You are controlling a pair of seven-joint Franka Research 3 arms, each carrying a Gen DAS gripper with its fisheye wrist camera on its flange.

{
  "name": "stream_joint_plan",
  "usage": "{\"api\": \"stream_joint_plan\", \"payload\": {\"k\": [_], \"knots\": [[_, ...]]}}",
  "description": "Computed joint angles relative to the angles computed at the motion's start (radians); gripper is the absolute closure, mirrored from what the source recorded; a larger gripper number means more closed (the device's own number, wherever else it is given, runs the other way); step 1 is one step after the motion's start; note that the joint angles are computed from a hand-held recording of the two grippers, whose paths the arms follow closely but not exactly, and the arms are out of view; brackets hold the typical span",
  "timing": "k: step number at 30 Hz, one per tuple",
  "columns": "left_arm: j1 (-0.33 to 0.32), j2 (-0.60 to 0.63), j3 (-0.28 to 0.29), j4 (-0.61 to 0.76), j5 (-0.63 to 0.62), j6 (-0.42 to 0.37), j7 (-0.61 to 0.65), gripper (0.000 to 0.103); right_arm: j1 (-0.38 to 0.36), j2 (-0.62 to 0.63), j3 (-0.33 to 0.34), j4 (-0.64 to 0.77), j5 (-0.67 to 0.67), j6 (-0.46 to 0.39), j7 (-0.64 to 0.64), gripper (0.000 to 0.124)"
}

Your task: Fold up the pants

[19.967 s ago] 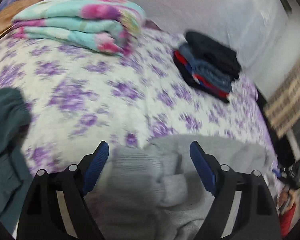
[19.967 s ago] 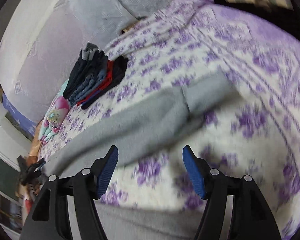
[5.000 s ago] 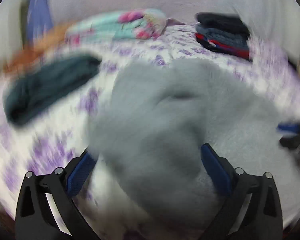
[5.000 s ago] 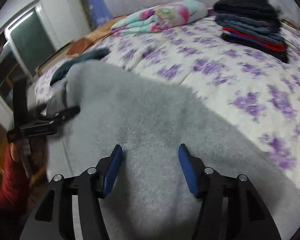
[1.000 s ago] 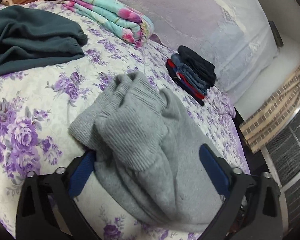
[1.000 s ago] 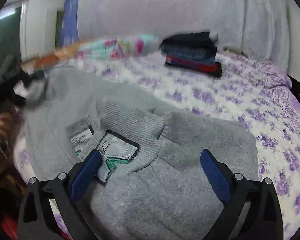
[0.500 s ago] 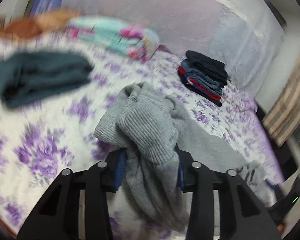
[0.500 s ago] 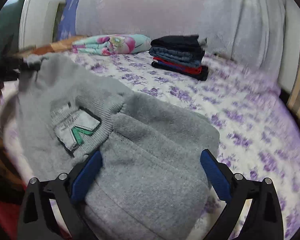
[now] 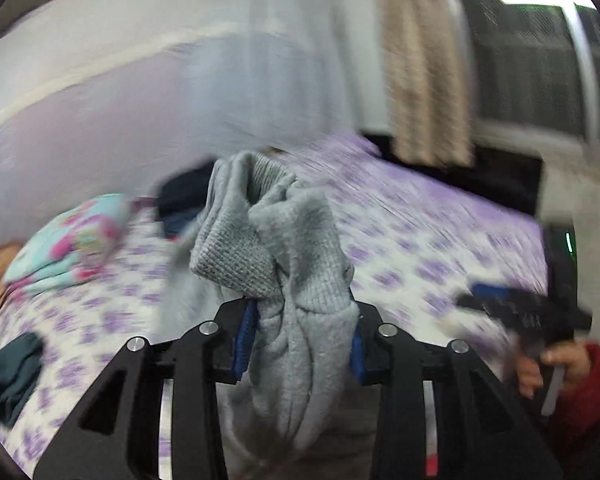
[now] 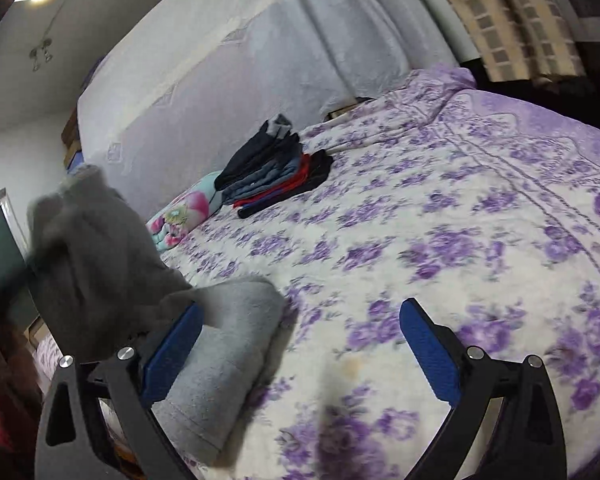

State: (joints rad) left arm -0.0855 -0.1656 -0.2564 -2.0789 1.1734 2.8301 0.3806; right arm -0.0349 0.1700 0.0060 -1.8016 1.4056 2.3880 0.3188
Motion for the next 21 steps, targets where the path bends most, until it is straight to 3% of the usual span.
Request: {"api": "stream_joint_plan", "payload": {"k": [2,4,5,6,9,12,15,18,21], "knots": [[-0.048,0.12,-0.014,0.062,-0.116,-0.048,0.148,0.063,-0.012,-0.014,-0.005,-0.011,0.041,-0.005,-0.029,0.025],[-0.093,0.207,-0.009,0.094,-0.258,-0.087,0.297,0.052,-0.016,-0.017,-0.012,-0.009,0.054,-0.001,-0.04,0.025],[-0.105,0.221,-0.002,0.085,-0.293,-0.063,0.327,0.043,-0.018,-0.014,-0.014,-0.005,0.058,0.001,-0.042,0.025],[-0.118,0.217,0.01,0.068,-0.276,-0.035,0.313,0.031,-0.02,-0.013,-0.016,-0.005,0.059,0.002,-0.043,0.025],[-0.136,0.156,0.035,0.015,-0.175,0.046,0.253,0.015,-0.02,0.002,-0.015,0.01,0.052,0.003,-0.025,0.025],[-0.099,0.061,0.043,-0.047,-0.111,0.121,0.168,0.01,-0.014,-0.004,-0.006,0.001,0.044,-0.001,-0.043,0.025],[-0.023,-0.026,0.021,-0.081,-0.014,0.081,0.021,0.007,0.001,-0.038,0.003,-0.034,0.091,0.019,-0.134,0.025],[0.0,-0.028,0.024,-0.071,-0.121,-0.015,0.033,0.007,0.03,-0.076,0.007,-0.049,0.118,0.023,-0.21,0.025],[-0.01,0.015,0.049,-0.066,-0.276,-0.003,0.159,0.007,0.073,-0.105,0.015,-0.04,0.132,0.073,-0.287,0.025]]}}
